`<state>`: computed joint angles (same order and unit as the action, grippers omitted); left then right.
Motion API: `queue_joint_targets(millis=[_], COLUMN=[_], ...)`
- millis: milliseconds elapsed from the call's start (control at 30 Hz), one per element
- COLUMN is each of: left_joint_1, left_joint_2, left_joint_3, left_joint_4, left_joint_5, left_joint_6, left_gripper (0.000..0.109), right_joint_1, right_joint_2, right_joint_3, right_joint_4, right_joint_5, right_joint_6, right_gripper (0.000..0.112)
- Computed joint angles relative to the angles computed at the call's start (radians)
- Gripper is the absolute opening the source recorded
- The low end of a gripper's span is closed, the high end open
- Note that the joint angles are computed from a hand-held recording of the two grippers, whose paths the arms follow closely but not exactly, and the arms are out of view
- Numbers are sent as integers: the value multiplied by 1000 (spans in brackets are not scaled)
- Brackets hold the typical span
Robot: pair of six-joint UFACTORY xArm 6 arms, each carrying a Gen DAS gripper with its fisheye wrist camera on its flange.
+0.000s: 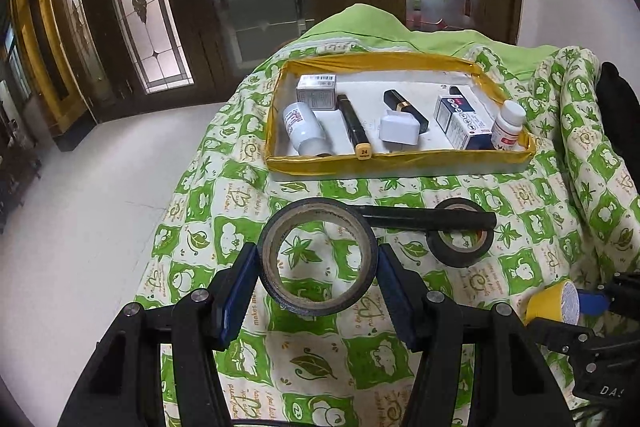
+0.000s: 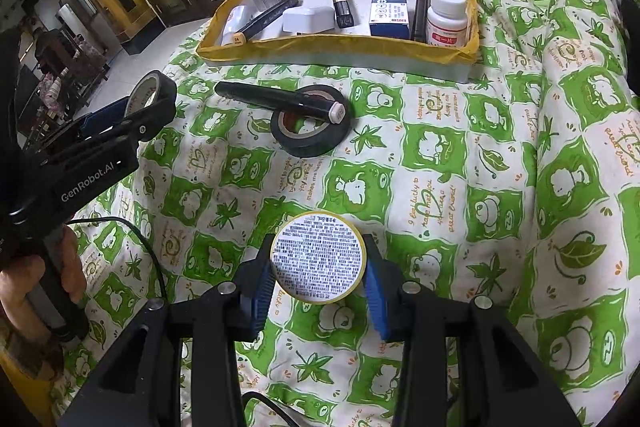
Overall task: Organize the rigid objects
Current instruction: 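Hold the tape roll and tin raised above the bedspread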
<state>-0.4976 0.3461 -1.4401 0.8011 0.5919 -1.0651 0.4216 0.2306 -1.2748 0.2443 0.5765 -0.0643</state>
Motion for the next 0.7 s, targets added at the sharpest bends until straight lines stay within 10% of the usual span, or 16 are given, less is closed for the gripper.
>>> queue_joint_targets(millis=[700], left_joint_1=[8], left_joint_2=[28], left_joint_3=[-17], left_joint_4=[-159], left_joint_5=[-3], left_joint_6=[107], left_gripper=[63], right_joint_1=[-5], right_joint_2=[-5], right_joint_3=[-2], right_joint_4=[3], right_joint_5=[-7], right_joint_6=[7], right_gripper=[39])
